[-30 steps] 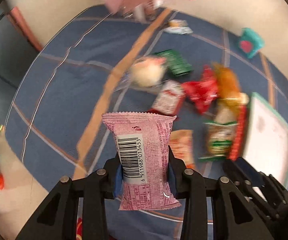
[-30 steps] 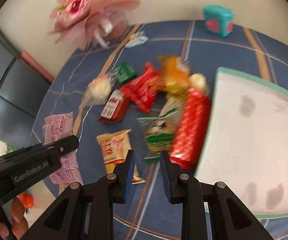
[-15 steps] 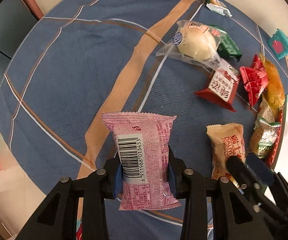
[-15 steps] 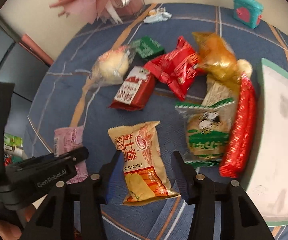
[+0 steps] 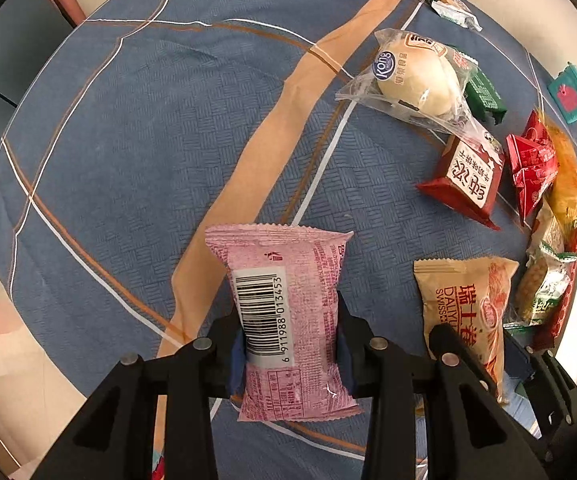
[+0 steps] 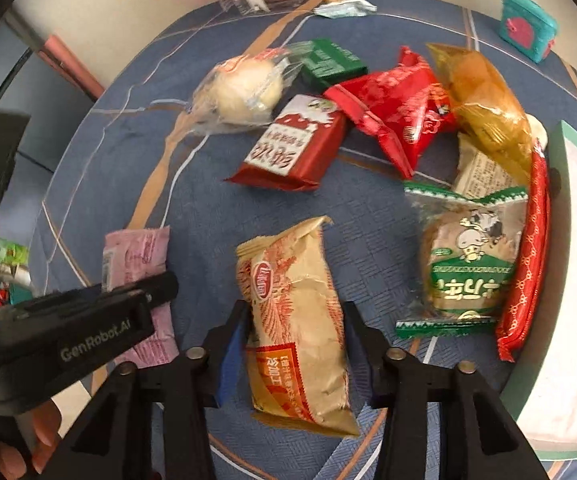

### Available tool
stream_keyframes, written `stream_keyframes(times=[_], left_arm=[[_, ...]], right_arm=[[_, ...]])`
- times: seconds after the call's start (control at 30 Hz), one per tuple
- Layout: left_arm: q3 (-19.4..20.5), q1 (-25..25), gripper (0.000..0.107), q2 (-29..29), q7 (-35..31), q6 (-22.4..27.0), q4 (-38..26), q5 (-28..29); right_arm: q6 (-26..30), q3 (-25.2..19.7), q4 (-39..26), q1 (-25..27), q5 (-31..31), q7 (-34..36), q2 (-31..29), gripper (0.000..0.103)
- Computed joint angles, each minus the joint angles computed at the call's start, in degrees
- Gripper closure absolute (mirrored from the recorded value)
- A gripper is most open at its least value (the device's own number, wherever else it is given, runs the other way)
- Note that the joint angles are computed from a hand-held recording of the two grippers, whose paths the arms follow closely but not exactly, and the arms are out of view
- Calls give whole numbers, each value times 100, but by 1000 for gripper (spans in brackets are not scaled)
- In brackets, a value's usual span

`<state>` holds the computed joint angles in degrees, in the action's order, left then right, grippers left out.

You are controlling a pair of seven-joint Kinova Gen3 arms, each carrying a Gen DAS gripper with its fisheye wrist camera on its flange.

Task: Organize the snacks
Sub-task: 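Lift and carry both snacks over the white tray with both tools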

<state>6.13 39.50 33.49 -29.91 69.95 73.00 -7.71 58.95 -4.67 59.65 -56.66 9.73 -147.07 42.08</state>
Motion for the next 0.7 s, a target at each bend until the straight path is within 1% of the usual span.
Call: stream_keyframes(times=[0.1,0.2,0.33,0.47,0.57,0.63,0.7], left_arm=[[15,74,68,-36,90,8,35,7],[21,52,68,-82,79,30,54,7],[14,65,68,-138,73,82,-10,-58],[2,155,68,-225,120,212,-179,-184],[1,263,68,-259,155,329,-392,-312],[6,352,68,-237,165,431,-600,-396],[16,472,68,-142,151,548,-900,-476]], right_arm=[[27,-7,-63,-4,9,49,17,68],[-43,6,5,-5,12,17,-50,71],[-359,27,475,14,67,-167,-419,72],[-733,119,980,-46,322,-525,-866,72],[-847,180,1270,-142,577,-918,-1146,72],[-858,199,1448,-167,761,-1152,-1328,72],[-680,226,1570,-195,968,-1422,-1496,72]])
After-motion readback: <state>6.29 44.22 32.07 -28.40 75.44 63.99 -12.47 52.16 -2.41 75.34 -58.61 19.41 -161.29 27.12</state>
